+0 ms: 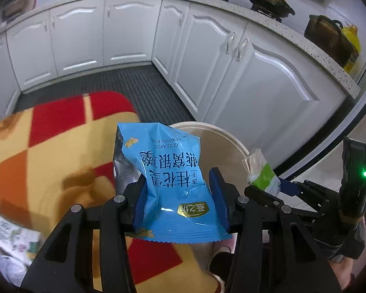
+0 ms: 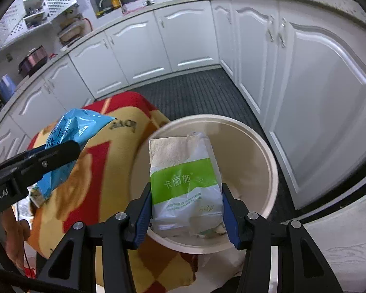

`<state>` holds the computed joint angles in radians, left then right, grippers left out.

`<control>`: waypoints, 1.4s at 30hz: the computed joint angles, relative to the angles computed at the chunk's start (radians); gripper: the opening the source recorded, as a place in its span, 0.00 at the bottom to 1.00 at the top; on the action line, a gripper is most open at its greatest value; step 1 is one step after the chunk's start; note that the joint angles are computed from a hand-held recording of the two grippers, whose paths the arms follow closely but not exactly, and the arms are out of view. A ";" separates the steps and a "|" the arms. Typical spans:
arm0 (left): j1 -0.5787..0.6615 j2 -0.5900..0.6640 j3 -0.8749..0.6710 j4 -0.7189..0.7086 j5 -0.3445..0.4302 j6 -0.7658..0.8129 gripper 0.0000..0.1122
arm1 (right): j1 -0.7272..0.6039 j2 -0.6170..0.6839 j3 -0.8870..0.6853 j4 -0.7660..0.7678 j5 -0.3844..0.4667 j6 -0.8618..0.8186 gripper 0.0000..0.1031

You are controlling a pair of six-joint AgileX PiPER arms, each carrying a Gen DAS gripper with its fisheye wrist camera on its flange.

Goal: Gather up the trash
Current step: 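Carry the blue bag and the white tissue pack to the beige bin, then open both grippers over the bin to drop bag and tissue pack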

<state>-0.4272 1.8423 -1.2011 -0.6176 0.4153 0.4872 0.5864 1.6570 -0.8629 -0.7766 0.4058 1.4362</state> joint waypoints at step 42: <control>0.014 0.013 0.043 -0.007 -0.050 -0.001 0.63 | -0.050 0.027 0.049 -0.015 -0.028 0.080 0.73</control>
<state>-0.4133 1.8556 -1.1580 -0.6249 0.3653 0.4865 0.5365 1.6837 -0.8137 -0.7916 0.3778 1.5158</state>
